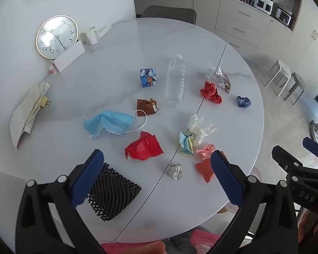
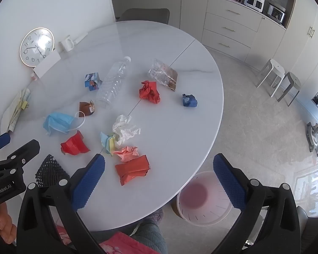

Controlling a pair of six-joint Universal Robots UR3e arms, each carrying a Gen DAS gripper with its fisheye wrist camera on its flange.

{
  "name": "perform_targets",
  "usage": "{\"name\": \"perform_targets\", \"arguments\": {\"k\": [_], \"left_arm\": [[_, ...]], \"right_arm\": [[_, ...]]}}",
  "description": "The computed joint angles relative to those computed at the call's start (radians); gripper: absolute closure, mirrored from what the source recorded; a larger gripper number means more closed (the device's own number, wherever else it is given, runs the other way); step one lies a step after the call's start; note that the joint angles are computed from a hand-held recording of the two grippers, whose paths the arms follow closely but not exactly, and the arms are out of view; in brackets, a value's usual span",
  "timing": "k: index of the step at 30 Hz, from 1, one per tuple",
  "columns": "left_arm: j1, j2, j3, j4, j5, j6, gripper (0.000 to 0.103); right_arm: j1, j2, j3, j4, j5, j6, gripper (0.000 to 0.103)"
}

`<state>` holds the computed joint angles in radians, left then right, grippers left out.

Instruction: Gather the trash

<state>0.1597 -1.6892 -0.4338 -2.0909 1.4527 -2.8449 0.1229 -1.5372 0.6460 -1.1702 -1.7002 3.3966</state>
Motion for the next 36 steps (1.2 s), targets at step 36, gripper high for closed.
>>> {"name": "perform_targets", "arguments": {"k": [36], "left_arm": [[-0.008,0.026,-0.071,0.016,0.009,0.009,0.006]], "right_arm": [[-0.006,0.001,-0.012,0.01,0.003,0.007,0.002]]}}
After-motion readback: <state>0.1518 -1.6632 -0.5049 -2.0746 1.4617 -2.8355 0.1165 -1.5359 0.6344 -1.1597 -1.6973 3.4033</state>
